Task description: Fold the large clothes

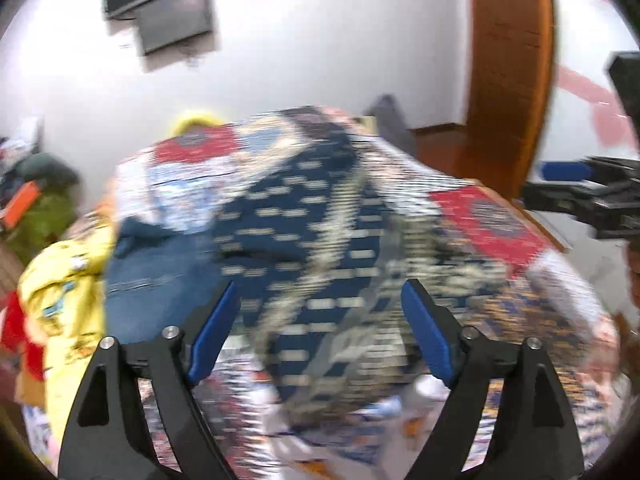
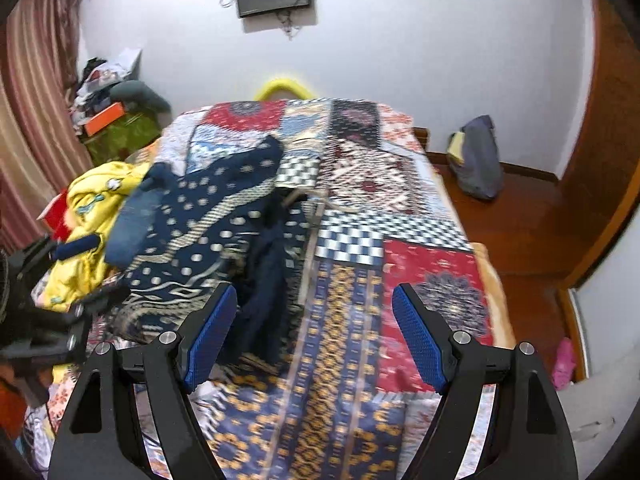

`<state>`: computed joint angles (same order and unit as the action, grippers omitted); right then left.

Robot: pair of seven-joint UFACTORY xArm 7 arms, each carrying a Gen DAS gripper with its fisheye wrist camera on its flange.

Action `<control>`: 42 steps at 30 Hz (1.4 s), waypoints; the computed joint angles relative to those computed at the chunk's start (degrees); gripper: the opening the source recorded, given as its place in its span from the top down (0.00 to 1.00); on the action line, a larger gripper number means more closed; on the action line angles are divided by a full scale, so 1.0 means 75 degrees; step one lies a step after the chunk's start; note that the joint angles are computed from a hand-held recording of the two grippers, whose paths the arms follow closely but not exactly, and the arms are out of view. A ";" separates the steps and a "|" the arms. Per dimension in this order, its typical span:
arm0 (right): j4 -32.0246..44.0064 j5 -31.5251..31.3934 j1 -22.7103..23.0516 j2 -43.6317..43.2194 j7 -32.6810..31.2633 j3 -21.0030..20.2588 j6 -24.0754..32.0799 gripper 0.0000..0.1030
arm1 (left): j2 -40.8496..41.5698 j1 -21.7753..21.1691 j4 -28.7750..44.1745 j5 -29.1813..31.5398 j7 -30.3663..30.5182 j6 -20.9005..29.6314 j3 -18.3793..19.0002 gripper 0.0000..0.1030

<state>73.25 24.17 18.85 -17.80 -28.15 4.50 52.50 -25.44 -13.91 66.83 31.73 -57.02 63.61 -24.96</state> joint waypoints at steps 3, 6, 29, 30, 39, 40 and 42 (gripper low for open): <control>-0.0034 0.0108 0.0180 0.0118 -0.0016 0.0158 0.0064 0.25 | -0.0316 0.0132 -0.0484 -0.0214 -0.0252 0.0193 0.0242 0.19; -0.0047 0.0075 0.0325 0.0354 -0.0002 0.0337 0.0147 0.25 | -0.0384 0.0217 -0.0810 -0.0482 -0.0373 0.0214 0.0403 0.19; -0.0582 -0.0716 -0.0169 0.0006 0.0011 0.0037 0.0530 0.25 | -0.0254 -0.0341 -0.0884 -0.0278 -0.0537 0.0205 0.0059 0.19; -0.0511 -0.0599 -0.0152 -0.0036 -0.0021 0.0006 0.0555 0.25 | -0.0318 -0.0311 -0.0839 -0.0226 -0.0506 0.0353 0.0007 0.19; 0.0367 0.0483 0.0074 0.0560 -0.0098 0.0035 0.0971 0.25 | -0.1167 0.0172 -0.1092 -0.0530 -0.0470 0.0217 0.0531 0.19; 0.0515 0.0592 0.0090 0.0753 -0.0021 0.0069 0.1077 0.25 | -0.1282 0.0203 -0.1257 -0.0770 -0.0446 -0.0099 0.0770 0.19; 0.0762 0.0832 0.0104 0.1098 0.0050 0.0121 0.1301 0.25 | -0.1379 0.0229 -0.1570 -0.1371 -0.0301 -0.0723 0.1222 0.19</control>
